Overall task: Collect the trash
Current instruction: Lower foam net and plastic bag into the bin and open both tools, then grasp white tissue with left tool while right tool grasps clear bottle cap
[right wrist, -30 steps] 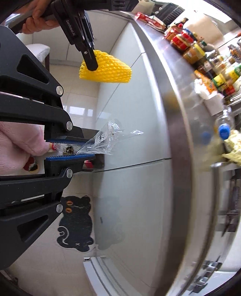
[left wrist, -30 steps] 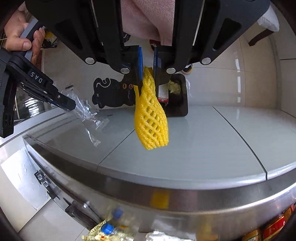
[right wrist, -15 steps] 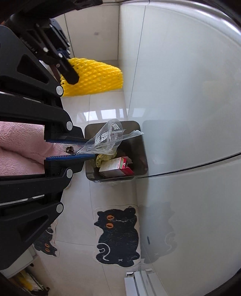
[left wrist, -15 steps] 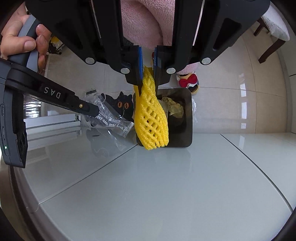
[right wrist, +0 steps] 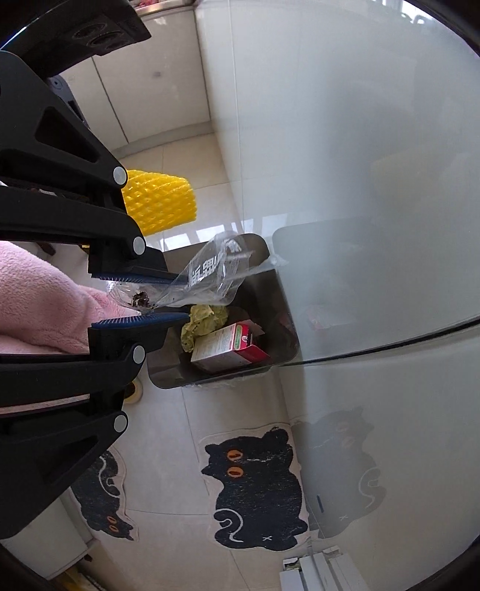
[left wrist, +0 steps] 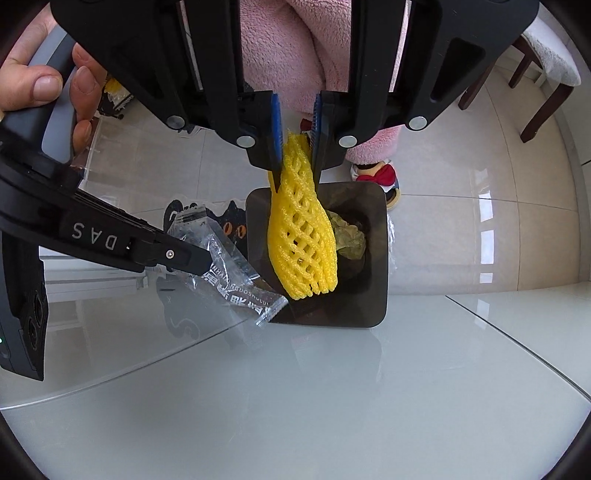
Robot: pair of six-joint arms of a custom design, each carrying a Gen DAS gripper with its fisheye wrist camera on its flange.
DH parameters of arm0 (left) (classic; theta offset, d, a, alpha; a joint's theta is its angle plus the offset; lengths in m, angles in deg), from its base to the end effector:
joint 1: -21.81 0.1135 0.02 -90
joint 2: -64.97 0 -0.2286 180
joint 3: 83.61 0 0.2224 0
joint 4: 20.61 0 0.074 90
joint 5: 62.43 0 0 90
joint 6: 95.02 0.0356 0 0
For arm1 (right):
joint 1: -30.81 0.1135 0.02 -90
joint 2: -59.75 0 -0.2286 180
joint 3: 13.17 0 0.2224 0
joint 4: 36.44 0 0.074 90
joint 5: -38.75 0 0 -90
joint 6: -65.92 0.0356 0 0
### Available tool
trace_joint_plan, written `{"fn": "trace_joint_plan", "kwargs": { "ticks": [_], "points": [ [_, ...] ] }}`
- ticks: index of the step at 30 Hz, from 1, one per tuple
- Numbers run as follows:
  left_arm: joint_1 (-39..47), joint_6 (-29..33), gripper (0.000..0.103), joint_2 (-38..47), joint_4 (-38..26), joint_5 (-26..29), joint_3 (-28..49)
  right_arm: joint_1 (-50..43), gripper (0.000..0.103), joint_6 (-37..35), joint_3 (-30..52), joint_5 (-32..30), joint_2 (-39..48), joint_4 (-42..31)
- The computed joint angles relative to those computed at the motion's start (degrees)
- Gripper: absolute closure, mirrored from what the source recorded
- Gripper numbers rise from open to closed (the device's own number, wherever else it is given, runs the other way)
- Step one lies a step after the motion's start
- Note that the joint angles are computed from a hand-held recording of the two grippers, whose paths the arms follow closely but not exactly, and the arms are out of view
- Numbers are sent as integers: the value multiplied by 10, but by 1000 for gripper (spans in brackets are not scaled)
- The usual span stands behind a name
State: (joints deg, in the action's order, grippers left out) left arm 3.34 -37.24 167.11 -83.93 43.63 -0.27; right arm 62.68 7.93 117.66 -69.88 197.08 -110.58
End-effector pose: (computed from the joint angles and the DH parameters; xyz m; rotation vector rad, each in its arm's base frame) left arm 0.2752 -0.1023 0.1581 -0.3412 3.0811 -0.4866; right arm 0.3563 0.2349 0.1370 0.0373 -3.0568 -0.5579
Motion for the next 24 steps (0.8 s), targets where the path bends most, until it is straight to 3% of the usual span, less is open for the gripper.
{"fn": "trace_joint_plan", "kwargs": {
  "ticks": [2, 10, 13, 17, 22, 24],
  "points": [
    [3, -4, 66, -6, -5, -3, 3, -2, 62, 13, 9, -12, 5, -3],
    [-1, -8, 47, -15, -28, -10, 22, -3, 42, 22, 57, -1, 13, -33],
    [-4, -13, 37, -27, -38, -15, 25, -5, 39, 23, 49, 3, -3, -36],
    [-5, -11, 26, -51, -52, -20, 23, -12, 18, 21, -3, 15, -52, -25],
    [-9, -4, 13, -121, -86, -43, 22, -22, 3, 19, -43, 31, -131, -44],
    [-15, -3, 9, -146, -111, -61, 41, -24, 4, 17, -45, 32, -160, -62]
  ]
}}
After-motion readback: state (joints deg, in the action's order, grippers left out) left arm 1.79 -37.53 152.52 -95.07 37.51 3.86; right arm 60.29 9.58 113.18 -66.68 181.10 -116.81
